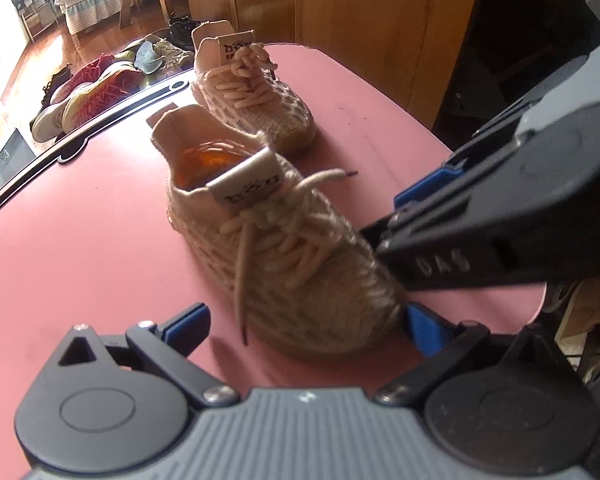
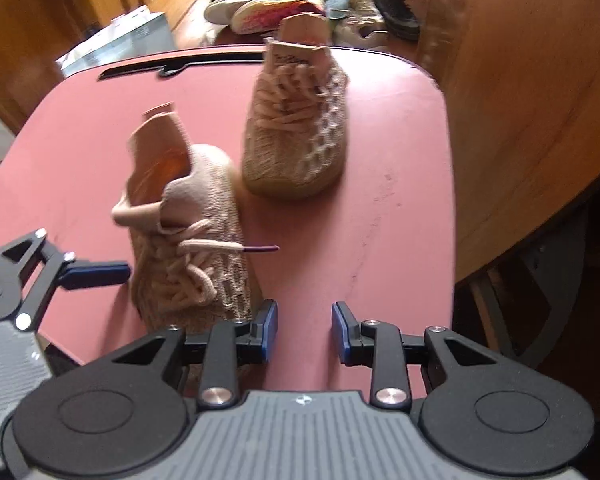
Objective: Organize scattered shoes
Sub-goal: 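Push the lying sneaker upright and turn it parallel to its mate, right gripper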
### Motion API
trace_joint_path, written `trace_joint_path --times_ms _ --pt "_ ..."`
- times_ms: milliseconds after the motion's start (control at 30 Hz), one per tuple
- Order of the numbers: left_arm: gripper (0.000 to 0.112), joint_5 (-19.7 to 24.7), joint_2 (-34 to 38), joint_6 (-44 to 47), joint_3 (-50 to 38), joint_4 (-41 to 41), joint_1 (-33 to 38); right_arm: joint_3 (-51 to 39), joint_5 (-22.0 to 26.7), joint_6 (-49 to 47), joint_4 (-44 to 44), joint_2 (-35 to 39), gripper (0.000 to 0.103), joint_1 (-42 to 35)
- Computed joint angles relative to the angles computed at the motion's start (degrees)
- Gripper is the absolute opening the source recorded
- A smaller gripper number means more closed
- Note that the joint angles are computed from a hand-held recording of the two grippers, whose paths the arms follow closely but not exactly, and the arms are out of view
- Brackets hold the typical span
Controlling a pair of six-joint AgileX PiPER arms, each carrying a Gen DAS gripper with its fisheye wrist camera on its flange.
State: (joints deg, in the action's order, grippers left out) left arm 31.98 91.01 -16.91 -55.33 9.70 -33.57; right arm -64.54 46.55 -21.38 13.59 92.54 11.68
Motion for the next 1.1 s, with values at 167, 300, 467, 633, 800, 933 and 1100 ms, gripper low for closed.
trace_joint_path --times_ms 167,300,467,633,800,933,1100 --pt "0.102 -0.62 -1.69 0.09 2.61 0.88 1.28 2.37 -0.86 -1.64 0.75 -1.81 0.029 3.24" --pt "0.089 -1.71 -3.75 2.94 4.35 -0.82 2.52 1.75 0.44 -0.38 1.1 -1.81 0.029 3.65" --pt "0.079 -2.33 -5.61 6.05 5.81 -2.63 3.9 0.2 4.17 -0.23 2.21 -1.7 0.029 1.88" --pt "0.079 -2.53 -6.95 4.69 7.13 -1.41 3.45 -0.84 6.18 -0.15 2.82 -3.01 0.034 0.23" --pt "0.101 -1.13 -9.64 -1.05 7.84 3.53 2.1 -2.79 8.19 0.52 6.71 -4.98 0.043 -3.26" --pt "0.103 -1.42 -10.81 -2.16 7.87 3.21 2.22 -4.11 7.29 2.58 10.44 -5.5 0.055 -5.1" --pt "0.103 -0.02 -8.91 -3.51 6.48 3.87 1.57 -5.15 3.73 7.97 9.91 -4.46 0.055 -2.41"
